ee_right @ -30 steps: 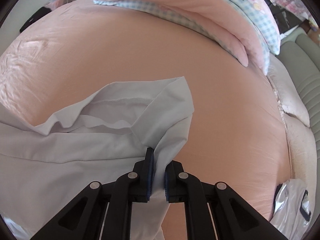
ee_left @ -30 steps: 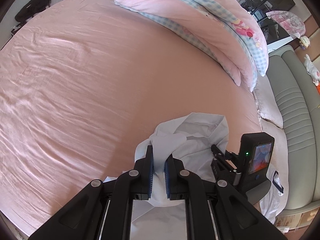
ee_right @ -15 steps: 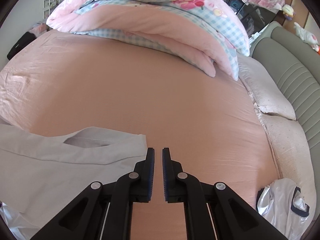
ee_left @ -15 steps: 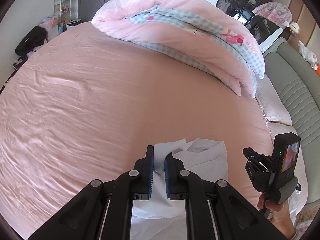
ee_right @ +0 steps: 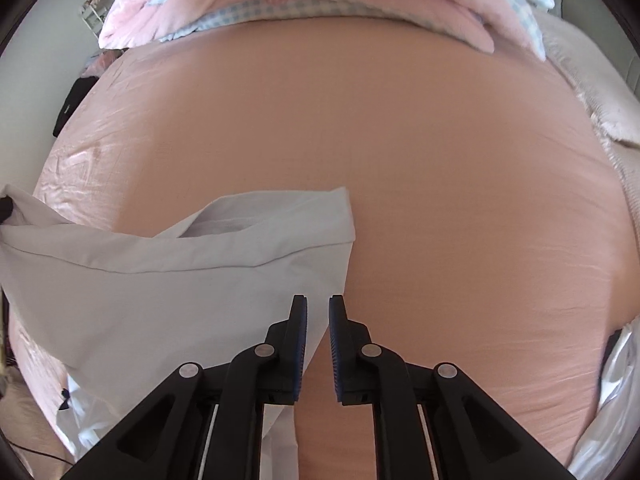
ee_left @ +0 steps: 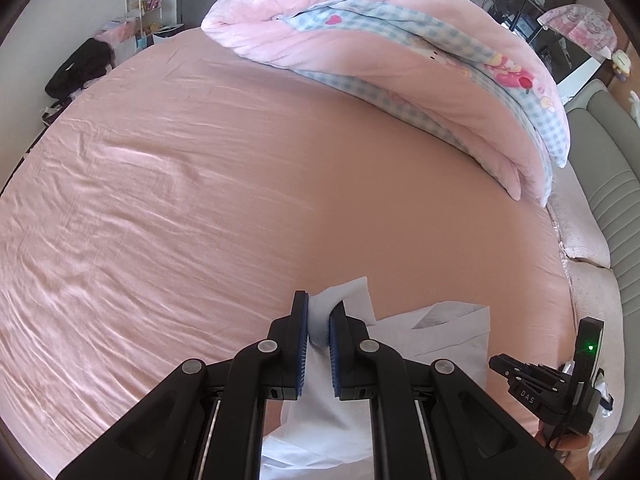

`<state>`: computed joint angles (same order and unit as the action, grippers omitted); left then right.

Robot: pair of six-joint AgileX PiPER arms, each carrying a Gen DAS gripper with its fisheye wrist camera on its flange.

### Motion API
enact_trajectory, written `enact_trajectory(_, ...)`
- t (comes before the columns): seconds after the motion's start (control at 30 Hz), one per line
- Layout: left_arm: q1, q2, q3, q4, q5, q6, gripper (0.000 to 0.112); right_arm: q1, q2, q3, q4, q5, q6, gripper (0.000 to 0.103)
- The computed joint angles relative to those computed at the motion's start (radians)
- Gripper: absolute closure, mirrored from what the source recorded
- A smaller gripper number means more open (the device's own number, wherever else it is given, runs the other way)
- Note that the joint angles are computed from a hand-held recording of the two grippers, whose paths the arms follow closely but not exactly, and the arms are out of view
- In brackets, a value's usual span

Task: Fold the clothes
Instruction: 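Open the right gripper and move it along the shirt edge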

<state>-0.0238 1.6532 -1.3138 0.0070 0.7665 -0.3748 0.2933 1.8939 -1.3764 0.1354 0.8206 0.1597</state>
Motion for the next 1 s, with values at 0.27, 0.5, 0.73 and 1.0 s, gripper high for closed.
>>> enact_trajectory(0.27,0.038,0.066,-0.017,0.015,-0.006,0.054,0.104,-0.026,0.079,-0.047,0.050,0.012,-0.080,0.052)
enact_trajectory(0.5,0.086,0.121,-0.041,-0.037,-0.006,0.073,0.104,-0.074,0.187,-0.141,0.196,0.064,-0.067,0.052)
enact_trajectory(0.73,0.105,0.167,-0.059,-0.030,-0.003,0.069,0.104,-0.136,0.200,-0.132,0.374,0.039,-0.129,0.052)
enact_trajectory(1.0,0.153,0.223,-0.070,-0.089,-0.010,0.080,0.104,-0.145,0.208,-0.116,0.420,0.000,-0.245,0.048)
